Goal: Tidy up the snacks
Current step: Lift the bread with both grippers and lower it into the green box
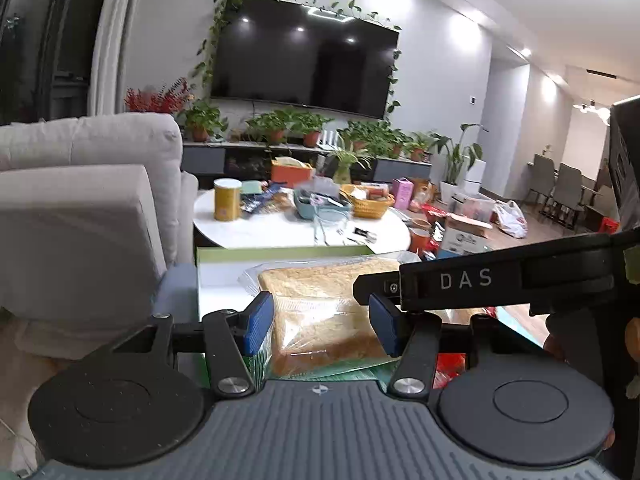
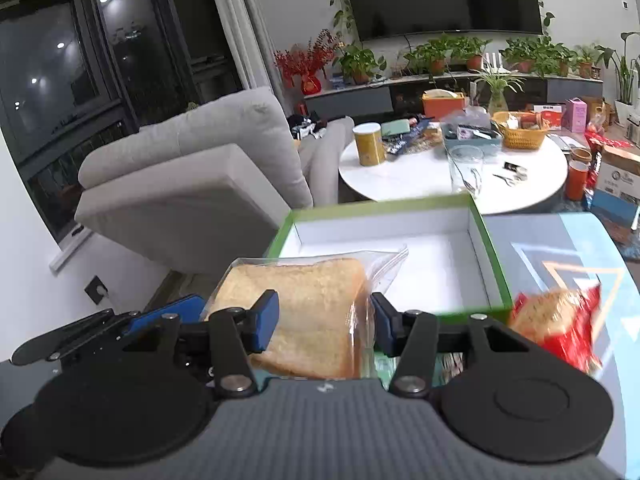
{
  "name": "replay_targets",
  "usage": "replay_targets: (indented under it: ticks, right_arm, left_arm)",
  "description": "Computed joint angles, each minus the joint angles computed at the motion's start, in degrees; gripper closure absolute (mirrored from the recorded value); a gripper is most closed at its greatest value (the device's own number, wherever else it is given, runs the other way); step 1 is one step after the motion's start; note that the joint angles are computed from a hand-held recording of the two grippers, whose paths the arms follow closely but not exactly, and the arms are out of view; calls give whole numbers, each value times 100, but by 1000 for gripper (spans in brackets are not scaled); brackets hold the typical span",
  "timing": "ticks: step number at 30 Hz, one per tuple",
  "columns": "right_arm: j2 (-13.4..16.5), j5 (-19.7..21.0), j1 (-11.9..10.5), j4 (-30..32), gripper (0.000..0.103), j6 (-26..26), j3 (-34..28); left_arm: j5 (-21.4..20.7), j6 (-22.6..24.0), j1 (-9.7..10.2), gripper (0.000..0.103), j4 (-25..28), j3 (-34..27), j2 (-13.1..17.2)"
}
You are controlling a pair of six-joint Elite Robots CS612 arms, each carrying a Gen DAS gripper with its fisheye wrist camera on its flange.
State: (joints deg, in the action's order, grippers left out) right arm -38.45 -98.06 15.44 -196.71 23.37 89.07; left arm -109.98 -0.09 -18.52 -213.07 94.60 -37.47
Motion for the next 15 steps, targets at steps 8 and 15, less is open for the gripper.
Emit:
replay_targets:
  ticks: [8, 15]
  right_arm:
    - [341, 453, -201, -21, 46, 325, -514]
    - [601, 687, -294, 267, 46, 653, -863]
  left_arm:
    - [191, -60, -2, 53, 507, -707, 296]
    - [340, 38, -14, 53, 1008, -1117, 533]
